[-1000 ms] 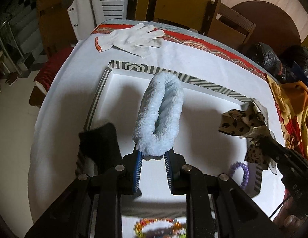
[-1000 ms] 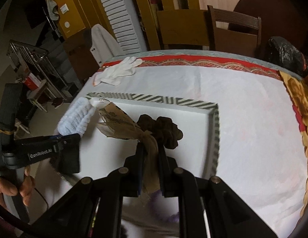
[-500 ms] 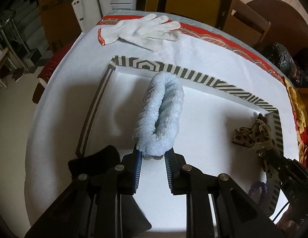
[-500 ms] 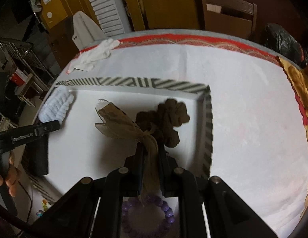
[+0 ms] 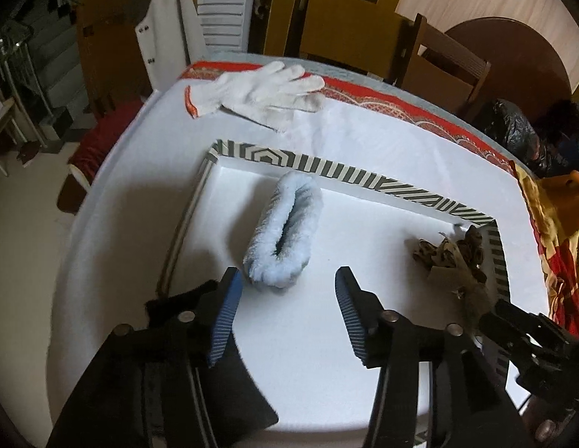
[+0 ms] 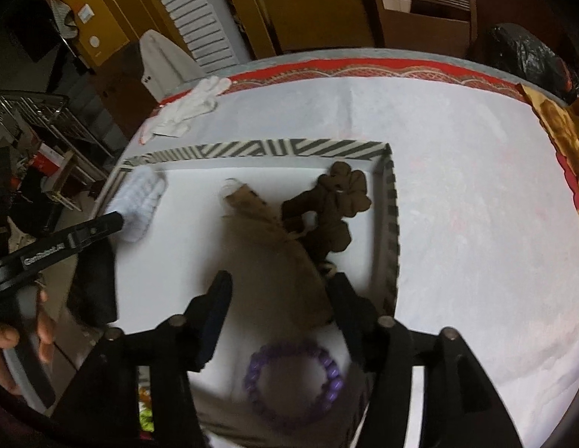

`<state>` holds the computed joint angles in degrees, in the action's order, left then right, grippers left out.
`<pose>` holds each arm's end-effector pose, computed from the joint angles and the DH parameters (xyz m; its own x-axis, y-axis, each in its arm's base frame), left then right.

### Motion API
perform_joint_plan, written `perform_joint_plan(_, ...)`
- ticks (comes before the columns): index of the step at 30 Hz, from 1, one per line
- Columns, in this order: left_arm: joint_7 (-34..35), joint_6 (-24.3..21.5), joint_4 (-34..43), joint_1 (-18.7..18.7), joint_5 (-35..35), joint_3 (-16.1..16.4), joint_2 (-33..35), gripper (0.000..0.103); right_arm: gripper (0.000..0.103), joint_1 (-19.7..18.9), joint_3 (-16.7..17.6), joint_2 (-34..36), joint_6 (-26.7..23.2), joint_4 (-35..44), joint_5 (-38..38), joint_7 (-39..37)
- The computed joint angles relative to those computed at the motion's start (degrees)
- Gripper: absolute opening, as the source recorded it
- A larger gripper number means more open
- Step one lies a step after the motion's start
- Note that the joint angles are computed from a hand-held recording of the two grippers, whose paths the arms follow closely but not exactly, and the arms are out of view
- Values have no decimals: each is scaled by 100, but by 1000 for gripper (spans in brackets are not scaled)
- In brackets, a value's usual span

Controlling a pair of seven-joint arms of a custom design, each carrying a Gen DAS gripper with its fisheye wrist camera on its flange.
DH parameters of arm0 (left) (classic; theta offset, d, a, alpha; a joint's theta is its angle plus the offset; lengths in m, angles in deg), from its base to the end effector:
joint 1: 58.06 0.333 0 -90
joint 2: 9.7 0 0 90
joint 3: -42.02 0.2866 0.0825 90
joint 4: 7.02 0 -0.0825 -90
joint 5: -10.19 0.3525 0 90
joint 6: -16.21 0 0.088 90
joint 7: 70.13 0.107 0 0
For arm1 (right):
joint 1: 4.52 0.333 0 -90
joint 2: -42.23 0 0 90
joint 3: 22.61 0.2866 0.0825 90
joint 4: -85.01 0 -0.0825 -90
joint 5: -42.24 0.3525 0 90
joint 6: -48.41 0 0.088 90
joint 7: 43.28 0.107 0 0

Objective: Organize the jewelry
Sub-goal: 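Lower the brown leopard bow into the tray and open the right gripper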

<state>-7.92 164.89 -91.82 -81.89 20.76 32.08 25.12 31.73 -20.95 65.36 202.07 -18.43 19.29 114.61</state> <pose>0.5997 -0.3746 0.3728 -0.2189 -0.9601 0.1743 -0.8779 0.1158 -0.4647 0.5035 0.4053 0.3634 -0.1430 -0.9552 -0.2590 -0.8674 0.2469 -0.4319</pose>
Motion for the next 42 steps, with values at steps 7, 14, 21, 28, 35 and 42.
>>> perform_joint_plan(7,-172,259,-768,-32,153,25,-641,59,64,191,-11,-484,275,-445,-362,462)
perform_joint_plan(14,-896,80,-1597,-187,690,149,-1349,59,65,265,133,-937,351,-866,-871,1104)
perform_joint_plan(21,-1809,-89,-2479,-246,1823,49,-2127,59,66,208,423,-1358,393,-1361,-1118,1458)
perform_joint_plan(28,-2082,57,-3345,-89,1928,-364,-2901,59,66,188,722,-1876,323,-1875,-1634,2037)
perform_joint_plan(35,-2263,203,-4028,-27,1636,-715,-3559,59,66,143,1211,-2468,-199,-2301,-1827,2413)
perform_joint_plan(42,-2583,206,-4430,14,1749,-962,-4062,59,70,153,1606,-2888,-625,-2544,-1744,2587)
